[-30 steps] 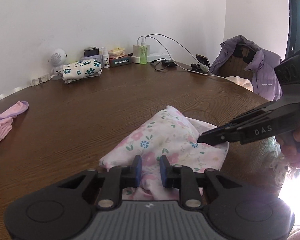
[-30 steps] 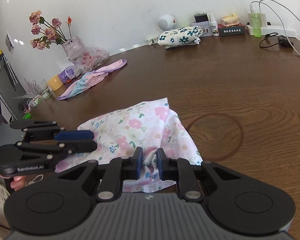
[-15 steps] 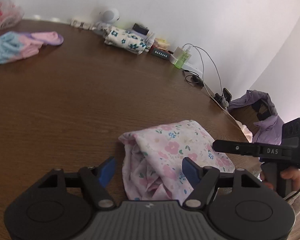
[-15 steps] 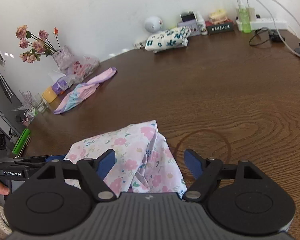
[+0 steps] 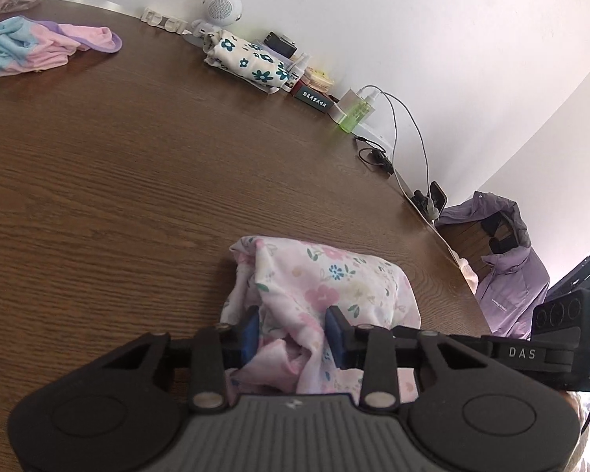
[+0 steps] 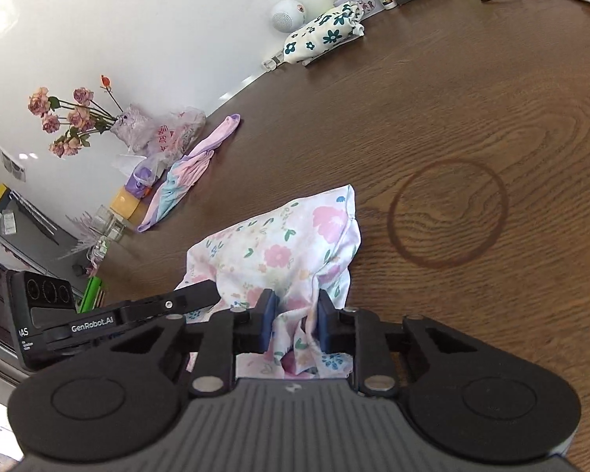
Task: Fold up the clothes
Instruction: 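Grasp the folded dress bundle with both tools from its sides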
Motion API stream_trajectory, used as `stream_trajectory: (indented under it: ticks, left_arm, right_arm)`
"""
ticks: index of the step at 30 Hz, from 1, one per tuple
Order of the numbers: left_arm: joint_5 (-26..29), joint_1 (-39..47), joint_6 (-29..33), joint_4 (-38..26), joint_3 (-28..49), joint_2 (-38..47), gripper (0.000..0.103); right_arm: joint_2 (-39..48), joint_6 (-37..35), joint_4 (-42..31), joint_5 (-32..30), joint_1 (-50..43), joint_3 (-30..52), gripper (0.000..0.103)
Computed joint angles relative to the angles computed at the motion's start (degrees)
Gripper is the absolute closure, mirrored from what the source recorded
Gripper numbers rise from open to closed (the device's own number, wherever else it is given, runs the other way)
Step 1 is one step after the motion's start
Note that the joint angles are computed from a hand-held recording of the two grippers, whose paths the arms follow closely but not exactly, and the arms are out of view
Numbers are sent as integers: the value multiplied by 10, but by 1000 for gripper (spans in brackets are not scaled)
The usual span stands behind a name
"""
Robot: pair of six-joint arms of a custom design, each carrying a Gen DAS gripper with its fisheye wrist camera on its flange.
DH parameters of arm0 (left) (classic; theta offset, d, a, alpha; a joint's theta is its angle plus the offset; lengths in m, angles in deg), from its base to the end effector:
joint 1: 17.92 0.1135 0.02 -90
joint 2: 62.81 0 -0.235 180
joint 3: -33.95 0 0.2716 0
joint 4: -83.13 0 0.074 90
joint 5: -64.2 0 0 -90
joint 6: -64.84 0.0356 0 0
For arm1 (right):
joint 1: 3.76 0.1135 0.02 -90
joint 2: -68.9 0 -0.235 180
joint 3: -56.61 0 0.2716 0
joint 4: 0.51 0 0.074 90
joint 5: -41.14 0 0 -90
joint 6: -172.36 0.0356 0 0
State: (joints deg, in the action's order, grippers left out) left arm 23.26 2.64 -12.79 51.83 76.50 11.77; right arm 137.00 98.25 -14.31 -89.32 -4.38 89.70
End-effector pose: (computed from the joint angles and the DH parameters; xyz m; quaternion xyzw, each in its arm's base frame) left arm 0.2262 0.0561 0.1090 0.0323 0.8898 -0.3279 0.3157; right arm 0.2216 0.0207 0.0996 0.0057 0.8867 0.3647 0.2841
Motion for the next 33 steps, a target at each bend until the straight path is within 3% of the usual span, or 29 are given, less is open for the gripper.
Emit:
stream_trajectory:
  ticks: [5,7,10,14,18,19,22,27,31,33]
  left_arm:
    - [-2,-1,-19,21,-31,-34,70]
    - [-8,4,-12,10,-39,-58,64]
    - [4,33,23,-26,-51,-109,61]
    - [55,105,94,-114,-38,-136,61]
    - [57,139,146,-176,-13,-92,63]
    - [57,141,152,-181,-10,-79,69]
    - [65,143,169,-191,-1,-41,74]
    - [65,125,148,-160,-5,-7,76]
    - [68,118,133,-140,-20,-19,78]
    - [70,117,126,-132,-29,-26,78]
  right_arm:
    - [-27,122,104,-4,17,-74,84]
    - [-32,141,133,-2,18,-93,82]
    - [-73,132,106,15,13,-102,70]
    - [-127,110,50,12,-6,-105,69]
    - [-154,97,7,3,-12,-101,65]
    - [-156,96,0,3,-9,-99,65]
    - [-172,90,-18,-2,-4,-103,64]
    - [-127,114,28,-20,-1,-106,65]
    - [-72,161,106,-34,-4,-112,80]
    - [-49,187,150,-40,-5,-121,81]
